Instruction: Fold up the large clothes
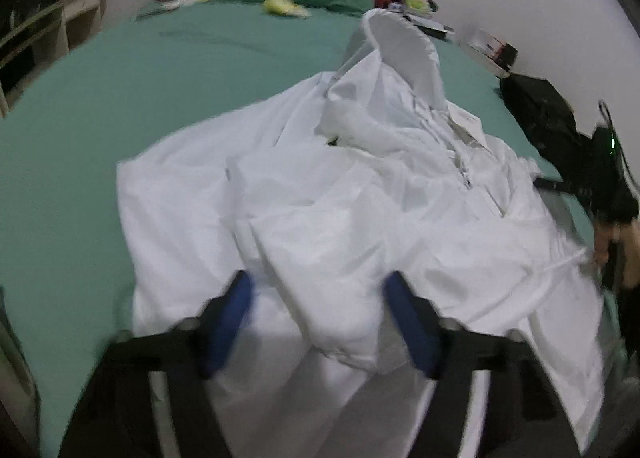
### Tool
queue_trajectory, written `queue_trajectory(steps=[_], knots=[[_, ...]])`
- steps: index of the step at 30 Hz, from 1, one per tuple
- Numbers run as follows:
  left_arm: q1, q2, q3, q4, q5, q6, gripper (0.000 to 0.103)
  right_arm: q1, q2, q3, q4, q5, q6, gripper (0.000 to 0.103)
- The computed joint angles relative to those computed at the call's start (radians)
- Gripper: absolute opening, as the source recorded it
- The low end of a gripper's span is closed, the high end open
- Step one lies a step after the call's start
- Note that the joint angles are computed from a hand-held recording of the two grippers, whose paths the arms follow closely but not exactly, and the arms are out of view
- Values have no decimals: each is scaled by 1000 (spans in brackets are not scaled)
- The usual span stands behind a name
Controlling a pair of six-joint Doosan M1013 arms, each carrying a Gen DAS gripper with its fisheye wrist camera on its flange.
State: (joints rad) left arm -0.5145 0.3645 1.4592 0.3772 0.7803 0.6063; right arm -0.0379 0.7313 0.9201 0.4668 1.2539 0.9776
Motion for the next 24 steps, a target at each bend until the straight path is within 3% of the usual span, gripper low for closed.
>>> queue_trajectory(steps=[2,5,9,11,12,13,14,15,16,20,22,24], knots=[[-6,-5,0,9,9,3,14,-2,-16,12,-1,-66,-7,2],[-18,-39,33,116,-6,-113,9,-13,-23,-4,29,-137,47,2],[-31,-72,53,164,7,-176,8,0,9,-65,-41,-115,112,2],[-25,-73,52,82,39,-119,11,18,12,-56,-141,-122,179,4],[-17,-71,50,15,65,-88,13,23,11,-52,-182,-113,206,15],[-12,-73,54,-26,69,-72,23,25,5,-38,-203,-109,224,38],[-6,-79,64,-66,62,-57,41,20,-8,-13,-196,-116,219,52],[1,-85,72,-104,54,-42,52,21,-28,19,-200,-132,213,72],[2,-91,78,-108,45,-45,64,25,-51,54,-209,-152,197,73],[6,-128,111,-29,-43,-143,78,49,-116,151,-226,-131,45,73],[12,-122,100,26,-63,-176,80,68,-136,197,-288,-124,7,73],[22,-103,78,13,-45,-144,80,63,-163,248,-265,-129,-35,69]])
